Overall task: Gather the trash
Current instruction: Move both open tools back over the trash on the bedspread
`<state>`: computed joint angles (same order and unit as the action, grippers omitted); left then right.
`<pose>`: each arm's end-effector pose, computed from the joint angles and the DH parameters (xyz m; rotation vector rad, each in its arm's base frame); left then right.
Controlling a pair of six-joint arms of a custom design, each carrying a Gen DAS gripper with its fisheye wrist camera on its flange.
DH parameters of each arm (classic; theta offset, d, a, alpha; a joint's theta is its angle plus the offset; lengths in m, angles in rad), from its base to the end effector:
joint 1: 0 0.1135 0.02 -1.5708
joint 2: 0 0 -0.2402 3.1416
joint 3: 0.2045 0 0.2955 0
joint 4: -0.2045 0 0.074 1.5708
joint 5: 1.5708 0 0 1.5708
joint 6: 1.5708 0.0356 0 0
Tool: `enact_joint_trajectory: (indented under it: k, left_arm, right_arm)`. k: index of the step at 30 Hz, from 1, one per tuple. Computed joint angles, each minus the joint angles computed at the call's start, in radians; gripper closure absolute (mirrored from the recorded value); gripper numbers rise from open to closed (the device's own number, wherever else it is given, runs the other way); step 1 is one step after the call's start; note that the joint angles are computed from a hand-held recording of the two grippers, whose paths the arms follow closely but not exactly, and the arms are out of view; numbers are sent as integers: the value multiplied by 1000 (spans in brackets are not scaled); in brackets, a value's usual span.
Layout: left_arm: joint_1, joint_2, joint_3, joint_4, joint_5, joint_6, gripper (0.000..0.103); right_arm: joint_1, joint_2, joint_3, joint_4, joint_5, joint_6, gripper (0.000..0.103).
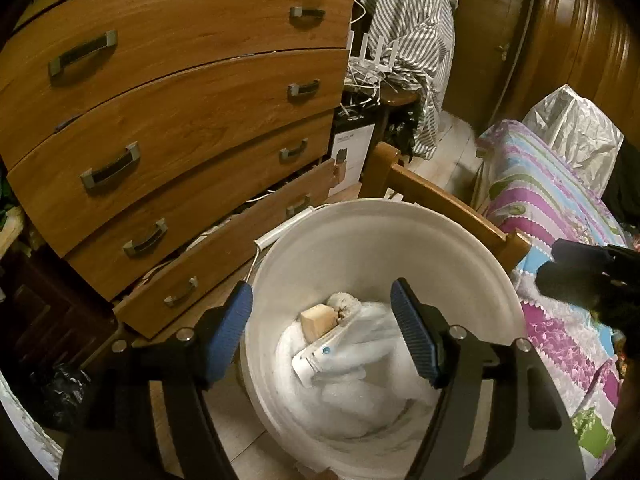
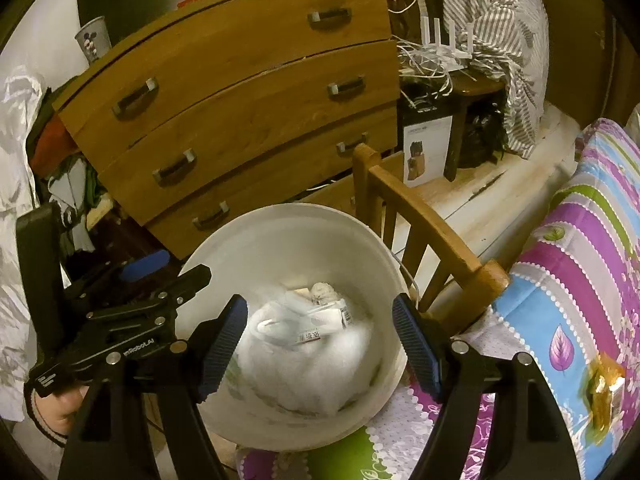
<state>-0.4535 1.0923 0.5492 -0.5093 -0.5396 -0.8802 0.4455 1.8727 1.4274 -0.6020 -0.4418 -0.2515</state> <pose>0.2237 -0.0887 0.1378 -0.6827 2.3171 0.1284 0.3828 0.1997 0.1804 -1.0316 2.3828 0.6465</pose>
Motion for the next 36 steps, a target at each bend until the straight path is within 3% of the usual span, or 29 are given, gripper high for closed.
enact_joint_trajectory:
  k: [7,12,16,19,23,26,32,36]
  left_arm:
    - [-52,-26,3,-39,-26,-32,34]
    - [-166,-6,41,-69,-72,-87,34]
    - [-295,133,128,-19,-92,-111,34]
    - [-373,321,248,45,-71,-91,35]
    - [-456,589,447,129,-8,-33,34]
    - [-499,802,638,158,63,30,35]
    - [-572,1198,1109,79,167,153,35]
    - [-584,1405,1414,-18,229,200,35]
  right_arm:
    - [-85,-148,-156,46,-67,-14,27]
    - [-246,-396,-420,119,-151,-73,27]
    - [-496,-586,-635,120,-246,-206,27]
    - [-756,-609,-710,49,-326,-398,27]
    - [-1079,-421,-639,-68,-381,-672,27]
    - [-1291,-188,-484,-115,-362,-808,27]
    - [-1488,166,-155,-157,-336,-868,27]
    - [-1476,331,34,-167,-297,-883,28]
